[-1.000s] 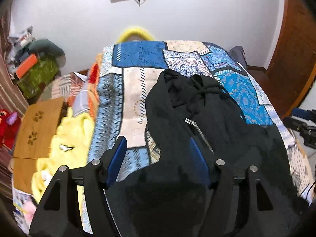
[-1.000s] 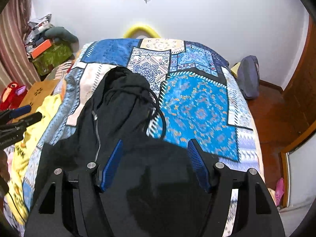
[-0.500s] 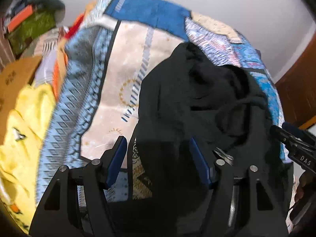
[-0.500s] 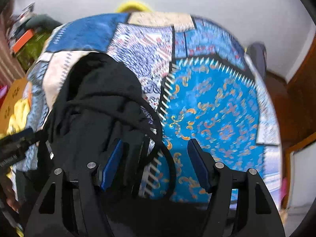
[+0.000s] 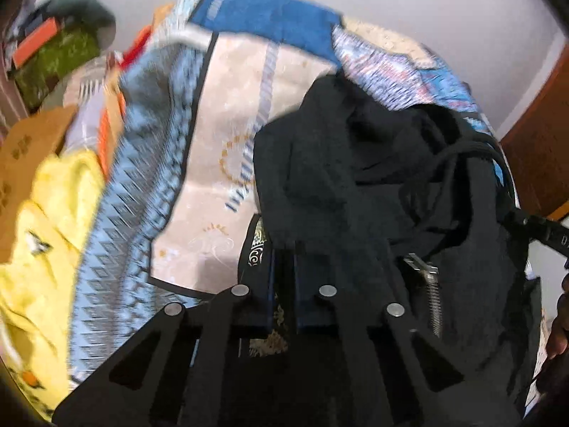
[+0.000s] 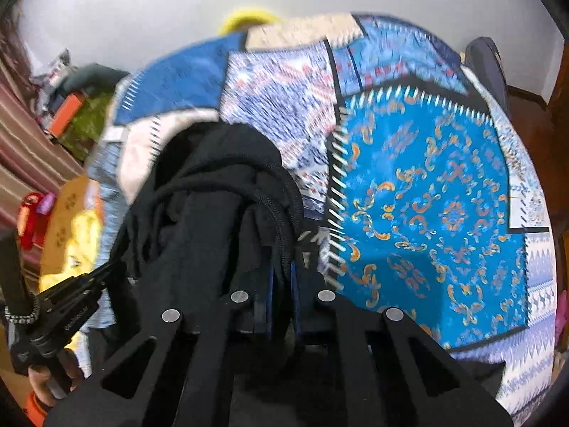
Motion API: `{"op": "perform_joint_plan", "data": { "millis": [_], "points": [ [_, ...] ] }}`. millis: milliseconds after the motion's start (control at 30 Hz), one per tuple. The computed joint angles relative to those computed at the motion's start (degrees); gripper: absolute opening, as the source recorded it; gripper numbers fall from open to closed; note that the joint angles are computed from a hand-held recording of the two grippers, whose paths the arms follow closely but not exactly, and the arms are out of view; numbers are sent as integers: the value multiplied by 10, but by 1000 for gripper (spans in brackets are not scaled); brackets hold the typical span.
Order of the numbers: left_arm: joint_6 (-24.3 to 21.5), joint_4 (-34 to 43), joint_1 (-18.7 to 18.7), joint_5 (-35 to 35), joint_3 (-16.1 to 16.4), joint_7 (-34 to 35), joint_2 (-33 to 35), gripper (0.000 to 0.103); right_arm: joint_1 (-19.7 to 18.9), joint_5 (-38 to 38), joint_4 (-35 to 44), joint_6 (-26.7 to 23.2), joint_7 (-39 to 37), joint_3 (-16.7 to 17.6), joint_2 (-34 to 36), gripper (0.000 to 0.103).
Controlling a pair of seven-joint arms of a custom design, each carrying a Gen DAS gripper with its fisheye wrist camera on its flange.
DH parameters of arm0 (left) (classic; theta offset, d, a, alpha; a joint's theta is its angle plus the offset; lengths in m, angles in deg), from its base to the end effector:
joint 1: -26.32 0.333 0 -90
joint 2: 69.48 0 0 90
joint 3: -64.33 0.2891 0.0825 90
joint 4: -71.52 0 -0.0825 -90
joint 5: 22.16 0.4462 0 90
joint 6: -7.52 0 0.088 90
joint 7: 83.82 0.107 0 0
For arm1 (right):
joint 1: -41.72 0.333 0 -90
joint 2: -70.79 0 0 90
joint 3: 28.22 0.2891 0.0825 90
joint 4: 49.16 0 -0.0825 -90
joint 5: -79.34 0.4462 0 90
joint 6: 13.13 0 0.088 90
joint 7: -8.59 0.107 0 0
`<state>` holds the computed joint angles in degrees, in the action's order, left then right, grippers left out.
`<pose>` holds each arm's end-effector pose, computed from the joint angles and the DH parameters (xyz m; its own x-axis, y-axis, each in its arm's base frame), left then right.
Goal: Fold large clothes
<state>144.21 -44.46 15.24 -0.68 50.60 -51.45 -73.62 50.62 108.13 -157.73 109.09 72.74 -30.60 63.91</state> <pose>0.5739 -0.2638 0.4771 0.3115 -0.9427 0.1195 -0.8034 -0.3284 -0.4967 0.6157 0.0906 0.5563 0.4150 -0.8575 -0.3042 -0.8507 -0.2472 -0.4638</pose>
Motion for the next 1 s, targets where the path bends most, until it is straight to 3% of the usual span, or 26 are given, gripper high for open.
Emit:
{"op": "perform_joint_plan", "data": {
  "millis": [233,500,733,900,967,1000],
  "points": [
    [-11,-43,-11,-14,-28,47,-113,6,10,6,-90,-20,-78,-28,-142,7],
    [-37,-111,-36,-80,-72,71,-210,6,18,-32,-215,-50,-99,-66,-282,7],
    [-43,-188,-68,-141,-92,51,-248,6,5,-92,-302,-86,-96,-83,-347,7],
    [-45,-207,-76,-148,-107,30,-238,8,-2,-124,-328,-78,-103,-81,-370,9],
    [-62,-201,-75,-136,-115,19,-233,14,-3,-143,-335,-80,-112,-79,-388,9],
    [-77,-194,-75,-131,-117,15,-229,22,-3,-151,-336,-86,-118,-80,-396,10]
  ]
}}
